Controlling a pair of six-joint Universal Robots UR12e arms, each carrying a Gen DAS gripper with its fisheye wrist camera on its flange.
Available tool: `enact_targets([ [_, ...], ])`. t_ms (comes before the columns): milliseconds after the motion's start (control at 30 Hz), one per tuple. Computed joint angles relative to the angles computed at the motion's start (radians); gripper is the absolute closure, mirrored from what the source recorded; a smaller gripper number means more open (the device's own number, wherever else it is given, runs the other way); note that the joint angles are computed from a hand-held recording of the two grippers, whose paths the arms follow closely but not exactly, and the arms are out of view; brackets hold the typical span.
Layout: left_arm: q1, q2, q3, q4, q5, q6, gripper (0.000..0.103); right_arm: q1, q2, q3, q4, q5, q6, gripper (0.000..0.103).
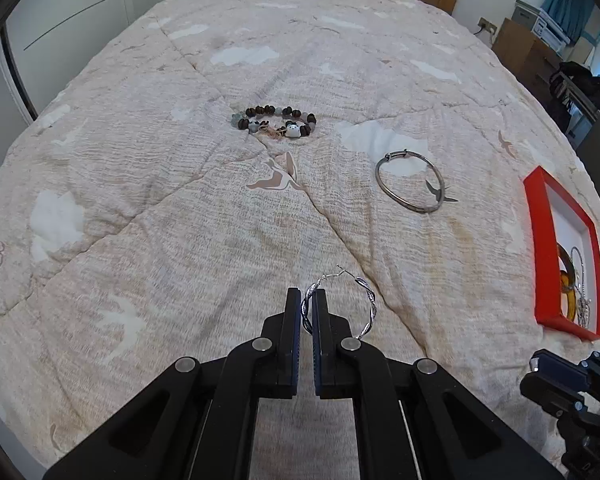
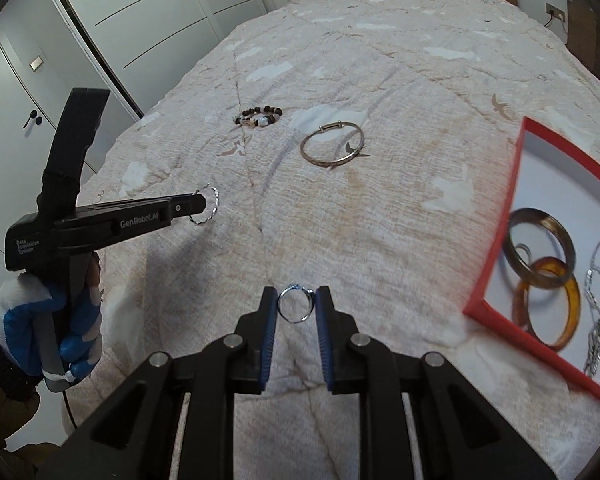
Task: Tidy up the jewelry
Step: 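Carry the twisted hoop and small ring over the red box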
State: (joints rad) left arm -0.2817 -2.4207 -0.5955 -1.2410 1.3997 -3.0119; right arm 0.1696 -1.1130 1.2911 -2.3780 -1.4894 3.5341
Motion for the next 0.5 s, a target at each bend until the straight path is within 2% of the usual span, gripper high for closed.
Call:
enact_targets([
  [267, -0.013, 0.044, -0.041, 0.046, -0.027, 0.007, 0.098, -0.006, -0.083, 0.098, -0.065, -0.070, 0.052, 0.085],
  [400, -0.034, 0.043, -0.018, 0.045, -0.066, 0.022, 0.098, -0.026, -0.127, 0.152, -0.099, -0.115, 0.079, 0.085],
  [500, -0.055, 0.019, 0.039, 0.015, -0.099, 0.035, 0.098, -0.050, -0.159, 0.187, -0.119, -0.155, 0.082, 0.085],
])
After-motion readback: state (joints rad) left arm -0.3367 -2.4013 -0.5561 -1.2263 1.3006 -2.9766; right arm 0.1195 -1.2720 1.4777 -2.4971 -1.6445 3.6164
